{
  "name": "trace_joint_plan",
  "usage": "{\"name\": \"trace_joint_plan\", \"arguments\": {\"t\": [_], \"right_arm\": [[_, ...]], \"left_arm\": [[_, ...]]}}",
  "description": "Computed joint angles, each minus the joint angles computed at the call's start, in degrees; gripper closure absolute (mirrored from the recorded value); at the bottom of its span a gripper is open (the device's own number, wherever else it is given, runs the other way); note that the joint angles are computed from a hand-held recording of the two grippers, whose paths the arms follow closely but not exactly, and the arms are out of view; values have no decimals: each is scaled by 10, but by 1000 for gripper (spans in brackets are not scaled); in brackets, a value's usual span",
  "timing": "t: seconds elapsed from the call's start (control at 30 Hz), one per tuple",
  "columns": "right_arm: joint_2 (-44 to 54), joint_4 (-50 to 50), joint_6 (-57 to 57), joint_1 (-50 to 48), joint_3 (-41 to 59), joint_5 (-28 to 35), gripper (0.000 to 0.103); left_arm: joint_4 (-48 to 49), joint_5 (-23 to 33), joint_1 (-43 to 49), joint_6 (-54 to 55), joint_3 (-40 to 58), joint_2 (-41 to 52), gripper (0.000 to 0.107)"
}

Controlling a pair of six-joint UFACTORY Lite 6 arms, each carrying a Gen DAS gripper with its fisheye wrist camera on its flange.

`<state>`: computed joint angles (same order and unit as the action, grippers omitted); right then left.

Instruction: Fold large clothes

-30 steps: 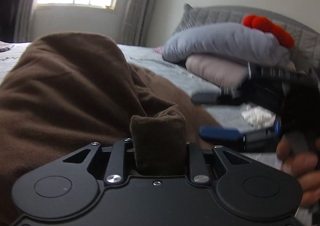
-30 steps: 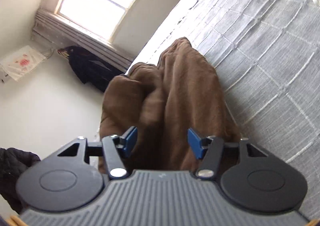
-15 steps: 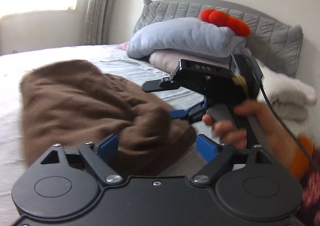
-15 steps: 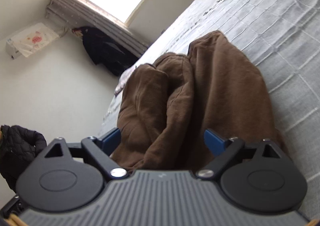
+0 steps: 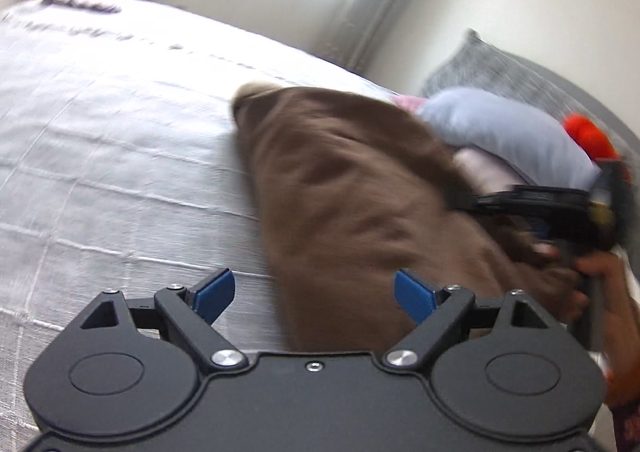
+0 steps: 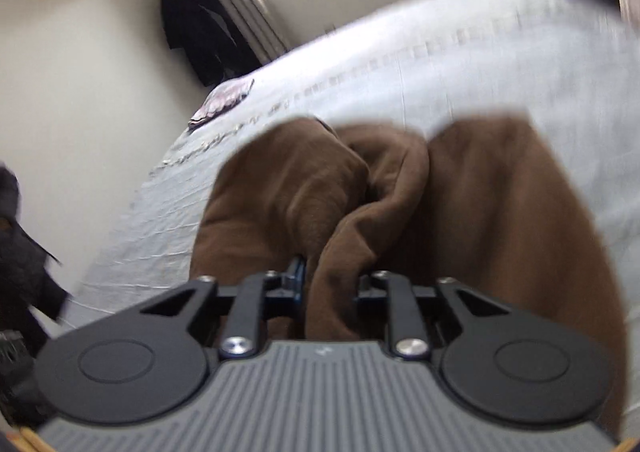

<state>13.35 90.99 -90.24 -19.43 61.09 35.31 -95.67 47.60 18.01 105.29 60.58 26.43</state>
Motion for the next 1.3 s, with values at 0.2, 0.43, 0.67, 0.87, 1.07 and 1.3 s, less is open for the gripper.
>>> {"name": "trace_joint_plan", "arguments": {"t": [0.2, 0.43, 0.67, 0.87, 1.07, 1.3], "right_arm": [[-89, -46, 49, -73, 5, 45, 89], [43, -55, -7, -209, 13, 61, 67], [178, -94, 12, -305, 46, 196, 22], [182, -75, 0, -276, 0, 206, 48], [7, -100, 18, -258, -136, 212, 55], [-269, -166, 77, -172, -376, 206, 55]], "left_arm": [[-10, 23, -3, -50, 27, 18, 20], [-14, 25, -73, -89, 73, 70, 20], [-20, 84, -100, -183, 131, 163, 9], [-52, 61, -121, -175, 46, 98, 37], [60, 34, -60, -236, -64, -73, 45], [318, 145, 191, -274, -171, -261, 45]]}}
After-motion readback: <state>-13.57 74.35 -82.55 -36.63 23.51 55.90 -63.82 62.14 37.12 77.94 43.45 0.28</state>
